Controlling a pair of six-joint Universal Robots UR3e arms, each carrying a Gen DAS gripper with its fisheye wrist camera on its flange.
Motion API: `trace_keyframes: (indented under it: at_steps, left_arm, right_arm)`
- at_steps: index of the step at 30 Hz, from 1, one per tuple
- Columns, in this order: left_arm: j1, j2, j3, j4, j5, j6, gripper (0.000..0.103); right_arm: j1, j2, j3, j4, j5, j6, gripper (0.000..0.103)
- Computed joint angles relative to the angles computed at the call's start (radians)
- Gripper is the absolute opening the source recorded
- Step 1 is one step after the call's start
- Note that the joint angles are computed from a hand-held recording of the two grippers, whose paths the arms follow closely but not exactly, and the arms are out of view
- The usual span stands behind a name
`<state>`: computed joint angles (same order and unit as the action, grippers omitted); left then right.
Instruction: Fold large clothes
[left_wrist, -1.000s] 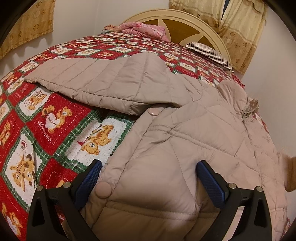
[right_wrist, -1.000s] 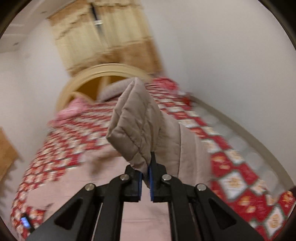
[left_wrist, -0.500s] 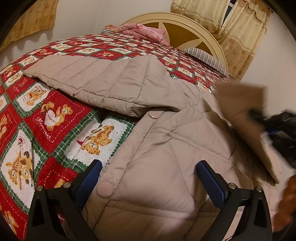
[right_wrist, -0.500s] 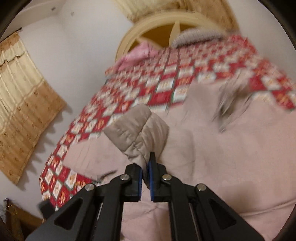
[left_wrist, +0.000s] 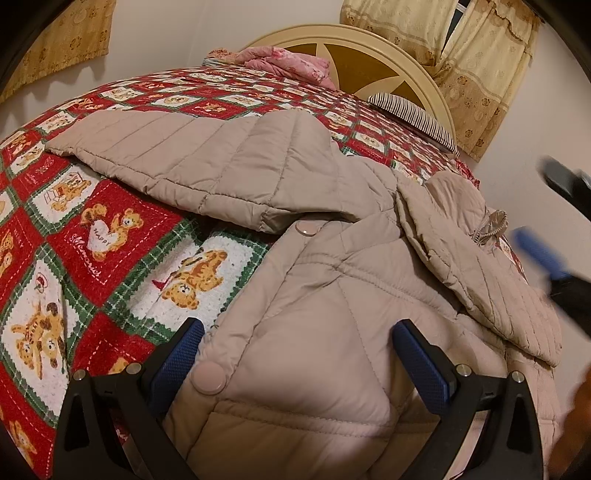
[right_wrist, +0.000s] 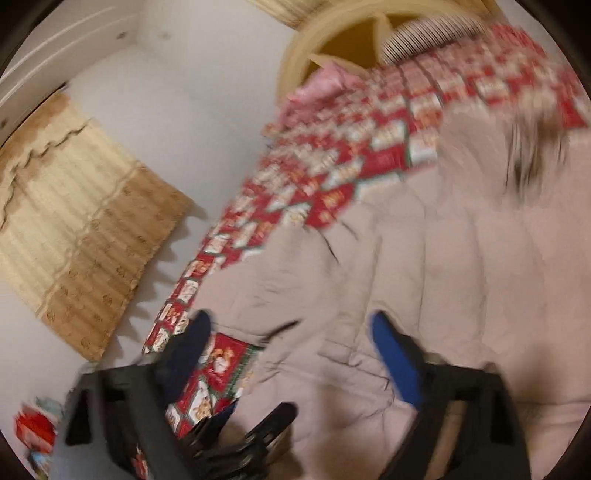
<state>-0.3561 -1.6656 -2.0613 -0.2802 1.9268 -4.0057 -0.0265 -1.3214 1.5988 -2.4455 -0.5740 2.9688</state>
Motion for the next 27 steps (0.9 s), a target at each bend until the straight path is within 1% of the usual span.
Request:
trace_keyframes:
  at_steps: [1,2,3,5,7,8,10,11,13,14,16,17,19,20,21,22,23,24,25,26,27]
  left_arm:
    - [0.001,0.001,-0.002,0.002,-0.001,0.001,0.102]
    - [0.001,0.001,-0.002,0.002,-0.001,0.000,0.102]
    - [0.001,0.001,-0.002,0.002,-0.001,0.001,0.102]
    - [0.002,0.001,-0.001,-0.001,0.000,0.002,0.102]
    - [0.001,-0.002,0.007,-0.013,0.002,0.003,0.102]
    - [0.000,-0.004,0.012,-0.019,0.005,0.003,0.102]
    - [0.000,-0.006,0.016,-0.029,0.007,0.005,0.102]
    - [-0.001,-0.008,0.021,-0.034,0.008,0.005,0.102]
    - [-0.006,-0.014,0.033,-0.052,0.015,0.003,0.102]
    - [-0.008,-0.017,0.041,-0.061,0.019,0.003,0.102]
    - [-0.008,-0.021,0.050,-0.076,0.022,0.005,0.102]
    - [-0.008,-0.023,0.057,-0.084,0.023,0.006,0.102]
    - [-0.009,-0.025,0.064,-0.097,0.026,0.006,0.102]
    - [-0.009,-0.025,0.065,-0.102,0.025,0.007,0.102]
    - [-0.009,-0.027,0.070,-0.110,0.026,0.007,0.102]
    - [-0.011,-0.029,0.081,-0.127,0.027,0.008,0.102]
    - [-0.012,-0.031,0.092,-0.146,0.027,0.012,0.102]
    - [-0.010,-0.031,0.105,-0.170,0.018,0.026,0.102]
    - [0.008,-0.003,0.099,-0.194,-0.024,0.078,0.102]
    - [0.031,0.041,0.067,-0.191,-0.057,0.090,0.102]
    - [0.050,0.106,0.006,-0.161,-0.060,0.054,0.102]
  right_arm:
    - [-0.029,-0.068,0.037,-0.002,-0.037,-0.019,0.056]
    - [-0.069,-0.136,0.078,-0.019,-0.081,-0.027,0.052]
    - [-0.098,-0.182,0.113,-0.045,-0.129,-0.024,0.052]
    - [-0.161,-0.259,0.173,-0.117,-0.285,-0.005,0.052]
    - [-0.202,-0.268,0.190,-0.163,-0.475,0.009,0.055]
    - [-0.228,-0.252,0.198,-0.181,-0.535,0.002,0.054]
    - [-0.270,-0.211,0.206,-0.180,-0.587,-0.017,0.038]
    - [-0.289,-0.182,0.207,-0.166,-0.599,-0.016,0.023]
    - [-0.331,-0.111,0.211,-0.141,-0.550,0.004,0.021]
    - [-0.345,-0.081,0.221,-0.146,-0.535,0.010,0.018]
    - [-0.363,-0.042,0.253,-0.205,-0.495,0.015,0.018]
    - [-0.350,-0.047,0.258,-0.225,-0.513,0.028,0.018]
    - [-0.306,-0.051,0.253,-0.249,-0.573,0.031,0.021]
    - [-0.300,-0.056,0.265,-0.264,-0.579,0.024,0.025]
    - [-0.298,-0.053,0.264,-0.269,-0.574,0.021,0.032]
    - [-0.302,-0.054,0.267,-0.271,-0.555,0.016,0.037]
    - [-0.315,-0.054,0.273,-0.275,-0.520,0.006,0.048]
    - [-0.346,-0.059,0.297,-0.287,-0.475,-0.022,0.063]
    - [-0.355,-0.065,0.314,-0.305,-0.455,-0.030,0.070]
    - [-0.364,-0.080,0.348,-0.349,-0.446,-0.036,0.082]
    - [-0.376,-0.096,0.384,-0.392,-0.442,-0.041,0.088]
